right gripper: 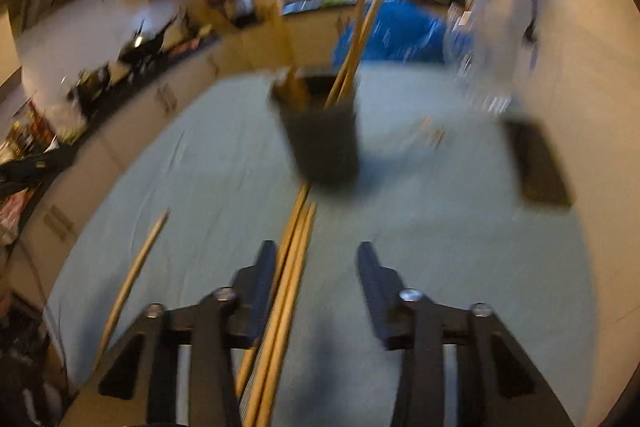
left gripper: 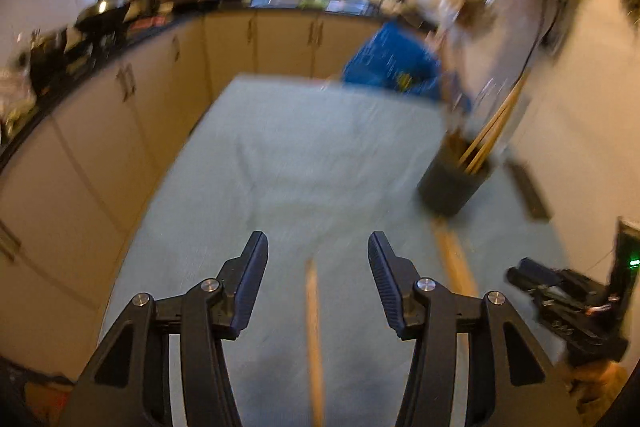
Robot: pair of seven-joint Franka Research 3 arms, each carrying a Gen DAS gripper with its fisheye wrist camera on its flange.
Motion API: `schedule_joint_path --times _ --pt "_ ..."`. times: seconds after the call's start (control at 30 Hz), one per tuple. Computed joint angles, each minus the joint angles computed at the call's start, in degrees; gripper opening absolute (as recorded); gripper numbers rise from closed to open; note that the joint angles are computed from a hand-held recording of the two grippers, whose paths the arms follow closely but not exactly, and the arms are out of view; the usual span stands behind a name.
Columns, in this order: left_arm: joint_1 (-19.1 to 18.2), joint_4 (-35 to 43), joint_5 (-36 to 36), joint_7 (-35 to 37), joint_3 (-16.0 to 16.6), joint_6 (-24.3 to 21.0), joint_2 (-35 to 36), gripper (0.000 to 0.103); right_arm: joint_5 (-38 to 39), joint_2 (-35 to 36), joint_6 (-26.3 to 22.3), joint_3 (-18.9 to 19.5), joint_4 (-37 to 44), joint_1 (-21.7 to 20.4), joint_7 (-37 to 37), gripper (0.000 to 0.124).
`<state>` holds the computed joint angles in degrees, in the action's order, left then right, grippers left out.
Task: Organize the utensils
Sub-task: 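Move both open grippers back and close each on a chopstick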
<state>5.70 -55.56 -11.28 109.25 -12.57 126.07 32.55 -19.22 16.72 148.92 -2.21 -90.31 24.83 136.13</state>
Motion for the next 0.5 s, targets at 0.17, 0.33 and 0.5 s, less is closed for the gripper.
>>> schedule_joint_path --times 0.17,0.33,0.5 --pt "-0.11 -3.74 3.15 -2.24 1.91 -1.22 0.83 0.051 -0.21 -0.29 -0.55 0.69 -2.04 0.8 -0.56 0.036" --pt "-0.76 -5.67 5.09 -0.59 1.46 -1.74 1.4 0.051 -2.23 0.7 -3.0 0.41 -0.6 1.89 -0.66 0.036" --pt "-2.45 -9.1 8.29 0.88 1.84 -0.63 0.63 0.041 -2.42 2.95 -7.79 0.35 2.61 2.46 -0.81 0.025"
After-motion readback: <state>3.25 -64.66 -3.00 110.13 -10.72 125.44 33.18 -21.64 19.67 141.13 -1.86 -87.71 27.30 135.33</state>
